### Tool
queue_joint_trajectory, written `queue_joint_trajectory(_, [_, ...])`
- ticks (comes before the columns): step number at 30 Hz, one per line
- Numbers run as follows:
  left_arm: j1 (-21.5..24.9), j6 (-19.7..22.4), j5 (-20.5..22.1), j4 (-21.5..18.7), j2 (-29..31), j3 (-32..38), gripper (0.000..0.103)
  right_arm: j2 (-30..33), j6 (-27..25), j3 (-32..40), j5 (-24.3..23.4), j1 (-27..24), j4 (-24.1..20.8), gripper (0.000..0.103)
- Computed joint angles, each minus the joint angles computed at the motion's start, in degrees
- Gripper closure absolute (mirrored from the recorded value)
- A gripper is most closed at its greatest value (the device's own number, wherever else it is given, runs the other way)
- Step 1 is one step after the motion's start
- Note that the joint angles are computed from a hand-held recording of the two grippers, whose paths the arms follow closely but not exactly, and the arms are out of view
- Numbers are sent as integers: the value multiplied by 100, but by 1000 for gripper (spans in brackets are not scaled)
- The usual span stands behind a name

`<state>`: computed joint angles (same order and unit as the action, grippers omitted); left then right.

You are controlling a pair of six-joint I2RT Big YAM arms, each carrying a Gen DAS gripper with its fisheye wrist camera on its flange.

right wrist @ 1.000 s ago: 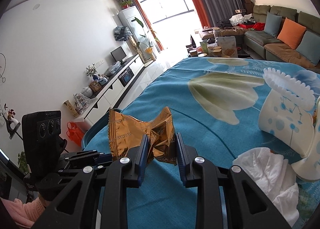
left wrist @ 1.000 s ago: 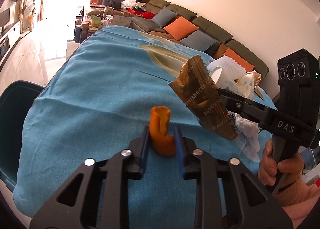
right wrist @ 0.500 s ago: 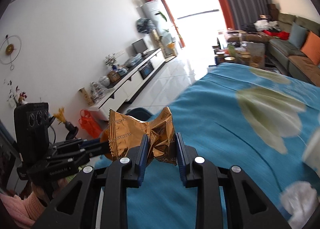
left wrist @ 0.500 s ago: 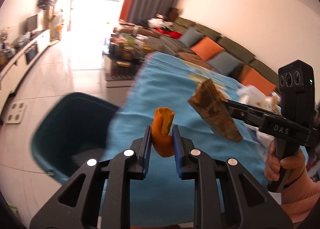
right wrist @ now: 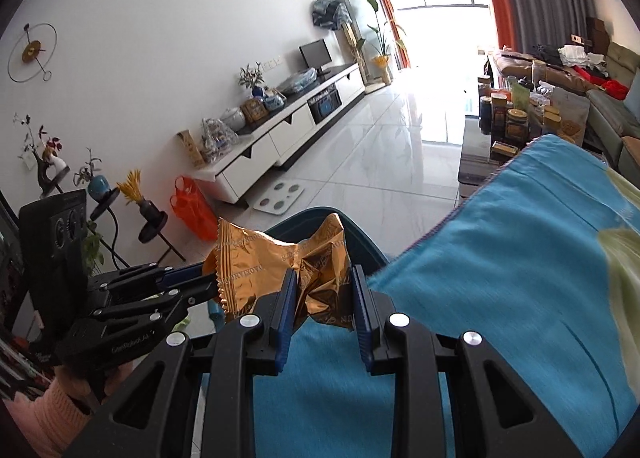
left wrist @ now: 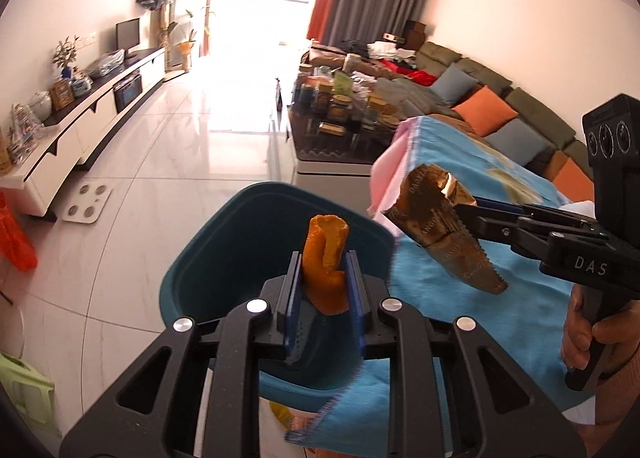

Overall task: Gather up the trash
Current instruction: 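Carry the orange peel and gold wrapper over the teal bin with both tools, then open both tools to drop the peel and gold wrapper into the bin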

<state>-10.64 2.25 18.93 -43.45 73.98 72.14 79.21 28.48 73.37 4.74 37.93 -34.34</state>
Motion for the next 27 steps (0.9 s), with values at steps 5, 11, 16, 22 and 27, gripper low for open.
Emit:
queue_joint_trajectory(5, [165, 40, -9, -46, 228, 108, 81, 434, 24, 405, -126, -43, -281, 77])
queue_joint_trajectory(11, [81, -82, -152, -9, 406, 136, 79, 826, 104, 807, -209, -65, -577, 72])
queue_joint_trajectory(16, [23, -226, -186, 16, 515, 128, 78, 1012, 200, 994, -203, -54, -671, 66])
queue_joint_trajectory(22, [32, -314, -253, 60, 595, 135, 71, 1027, 258, 1004, -204, -82, -655, 63])
queue_joint_trajectory(27, [28, -417, -334, 111, 547, 102, 67, 930, 317, 861, -171, -127, -531, 52])
